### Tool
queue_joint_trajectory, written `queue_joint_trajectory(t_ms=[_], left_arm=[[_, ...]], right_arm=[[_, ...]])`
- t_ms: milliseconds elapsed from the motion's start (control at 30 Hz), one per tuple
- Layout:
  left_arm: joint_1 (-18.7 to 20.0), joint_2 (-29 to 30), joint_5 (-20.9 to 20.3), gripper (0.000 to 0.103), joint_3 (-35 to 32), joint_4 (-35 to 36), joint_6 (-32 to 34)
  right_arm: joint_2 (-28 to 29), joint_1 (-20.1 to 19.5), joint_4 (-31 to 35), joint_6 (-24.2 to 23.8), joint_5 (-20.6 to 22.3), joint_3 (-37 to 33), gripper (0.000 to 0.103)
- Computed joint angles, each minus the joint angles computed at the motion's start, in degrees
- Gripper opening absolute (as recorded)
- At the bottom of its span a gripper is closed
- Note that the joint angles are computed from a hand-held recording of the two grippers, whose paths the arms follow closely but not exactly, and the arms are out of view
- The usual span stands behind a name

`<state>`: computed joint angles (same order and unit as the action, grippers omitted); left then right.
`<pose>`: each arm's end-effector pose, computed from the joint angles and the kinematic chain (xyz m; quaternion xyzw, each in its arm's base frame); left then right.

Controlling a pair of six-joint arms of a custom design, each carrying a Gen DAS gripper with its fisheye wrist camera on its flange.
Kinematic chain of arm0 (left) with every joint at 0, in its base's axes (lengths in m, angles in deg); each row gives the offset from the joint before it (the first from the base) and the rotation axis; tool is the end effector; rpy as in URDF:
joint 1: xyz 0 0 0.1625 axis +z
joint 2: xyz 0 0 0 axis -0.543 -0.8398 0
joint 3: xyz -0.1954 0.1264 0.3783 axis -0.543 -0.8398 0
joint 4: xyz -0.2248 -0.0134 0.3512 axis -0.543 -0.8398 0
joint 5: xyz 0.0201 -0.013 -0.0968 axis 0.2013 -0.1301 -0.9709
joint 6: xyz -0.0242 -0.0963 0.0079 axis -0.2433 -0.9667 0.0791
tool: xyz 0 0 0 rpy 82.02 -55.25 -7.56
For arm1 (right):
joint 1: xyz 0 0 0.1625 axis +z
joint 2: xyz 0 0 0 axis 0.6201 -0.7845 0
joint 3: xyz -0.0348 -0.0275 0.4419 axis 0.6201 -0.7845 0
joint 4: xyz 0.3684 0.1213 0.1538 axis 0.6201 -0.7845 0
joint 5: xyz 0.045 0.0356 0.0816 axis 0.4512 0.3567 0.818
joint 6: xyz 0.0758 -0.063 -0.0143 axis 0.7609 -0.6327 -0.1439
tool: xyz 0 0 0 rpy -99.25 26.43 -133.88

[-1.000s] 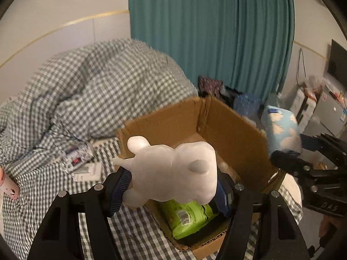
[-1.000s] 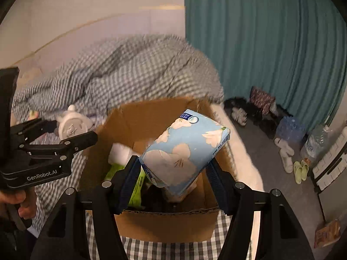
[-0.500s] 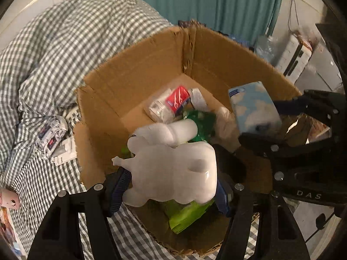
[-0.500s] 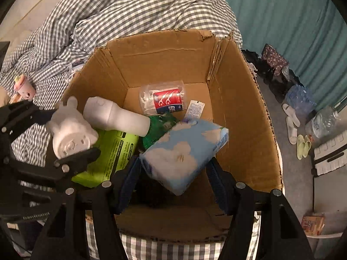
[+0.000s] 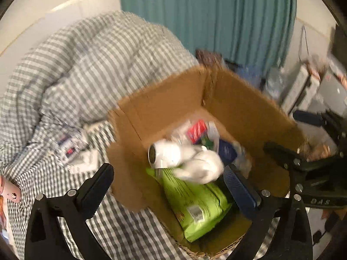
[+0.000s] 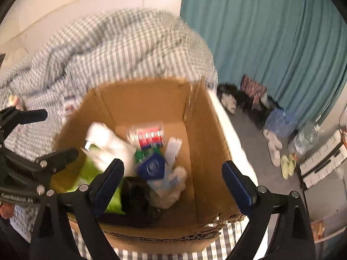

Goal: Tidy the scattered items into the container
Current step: 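Open the right tool to drop the tissue pack while the left tool releases the figure into the box, then move both tools back over the remaining items on the bed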

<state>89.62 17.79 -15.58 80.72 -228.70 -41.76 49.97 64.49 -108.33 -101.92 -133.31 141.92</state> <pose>-0.2439 -0.7637 0.2133 0.1508 0.8564 -0.3203 0.3758 0.2659 -0.7847 0.1881 0.3306 -0.8477 0.2766 0.3092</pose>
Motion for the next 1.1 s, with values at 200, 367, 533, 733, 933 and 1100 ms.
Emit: queue_joint_trajectory(t_ms=[200,367,533,733,933,1100], left_arm=[[-2.11,-2.16,2.61,0.103,3.78,-18.51,7.11],[-3.75,-4.44,4.28,0.103,6.45,-31.20,13.45],[-4.90,-7.06,7.19,0.103,8.87,-40.01,18.65],[-5.67,-9.31,11.29,0.103,11.43,-54.97,30.48],[-4.60,-12.42,14.69,0.103,14.00,-61.82,34.63],[-2.29,-16.34,16.51,0.103,17.84,-57.01,28.62]], right_arm=[[-2.05,1.38,-12.59,-3.76,6.82,5.20,0.103],[-3.37,2.45,-19.08,-4.41,12.66,8.19,0.103],[-3.61,3.87,-24.19,-4.12,17.06,10.14,0.103],[-2.15,6.12,-25.06,-3.86,20.41,10.47,0.103],[1.05,8.56,-20.95,-5.65,19.23,8.67,0.103],[4.23,9.90,-12.80,-4.97,17.88,5.32,0.103]])
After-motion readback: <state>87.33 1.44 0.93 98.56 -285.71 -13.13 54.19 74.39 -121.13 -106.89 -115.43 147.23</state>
